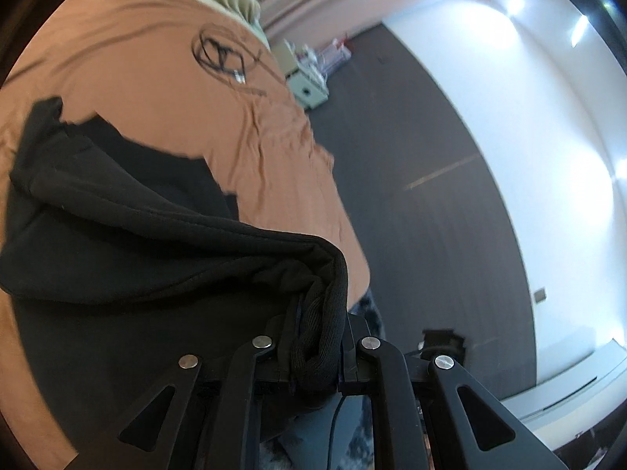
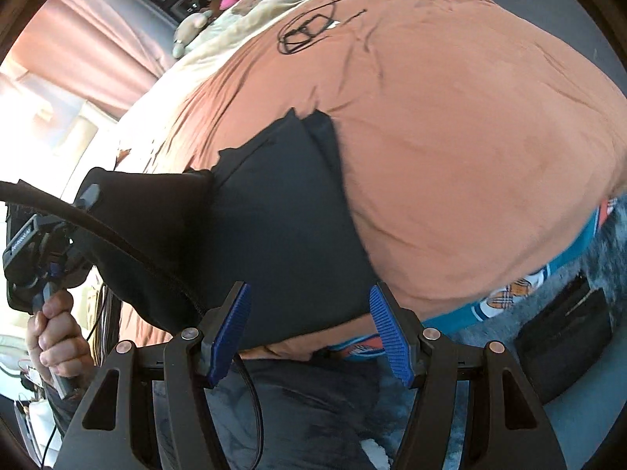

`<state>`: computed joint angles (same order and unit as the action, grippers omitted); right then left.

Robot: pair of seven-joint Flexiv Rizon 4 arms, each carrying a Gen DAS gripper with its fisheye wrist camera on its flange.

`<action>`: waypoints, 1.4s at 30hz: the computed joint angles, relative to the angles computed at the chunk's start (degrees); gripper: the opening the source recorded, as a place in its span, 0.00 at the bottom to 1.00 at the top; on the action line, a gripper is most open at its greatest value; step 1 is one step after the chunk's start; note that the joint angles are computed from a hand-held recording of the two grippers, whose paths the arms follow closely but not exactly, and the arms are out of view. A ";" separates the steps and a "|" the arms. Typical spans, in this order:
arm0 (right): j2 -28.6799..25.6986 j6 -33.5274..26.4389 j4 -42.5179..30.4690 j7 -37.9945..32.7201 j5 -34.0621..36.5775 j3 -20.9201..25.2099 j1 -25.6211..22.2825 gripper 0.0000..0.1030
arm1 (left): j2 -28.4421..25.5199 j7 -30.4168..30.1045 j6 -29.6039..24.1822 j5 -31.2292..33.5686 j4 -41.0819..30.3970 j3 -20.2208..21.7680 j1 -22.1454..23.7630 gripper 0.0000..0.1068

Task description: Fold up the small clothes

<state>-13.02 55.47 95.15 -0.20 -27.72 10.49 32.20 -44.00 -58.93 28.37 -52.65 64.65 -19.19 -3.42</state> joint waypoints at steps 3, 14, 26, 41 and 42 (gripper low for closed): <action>1.68 -0.37 1.25 -0.58 1.16 0.45 -0.72 0.60 | -1.15 -2.06 -2.87 4.33 -1.87 1.27 -1.87 0.30; -0.11 3.24 0.03 -7.99 5.35 1.18 -2.32 0.60 | 1.19 -1.46 -0.56 5.94 1.41 3.41 0.44 0.58; -10.43 -6.81 -16.08 -32.73 15.16 1.78 -2.68 0.60 | 3.99 -3.78 4.57 10.15 8.77 7.24 3.86 0.58; -26.05 -31.69 -44.23 -56.43 16.40 -1.36 2.22 0.56 | 3.18 -7.33 4.36 12.97 12.85 8.26 5.69 0.57; -26.92 -32.23 -45.60 -57.42 16.46 -1.73 2.54 0.43 | 3.04 -7.33 4.30 13.09 12.79 8.24 5.68 0.57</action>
<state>-39.95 23.24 49.54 -57.62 -11.26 8.76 34.74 -40.96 -66.26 32.66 -39.55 77.44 -10.95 2.26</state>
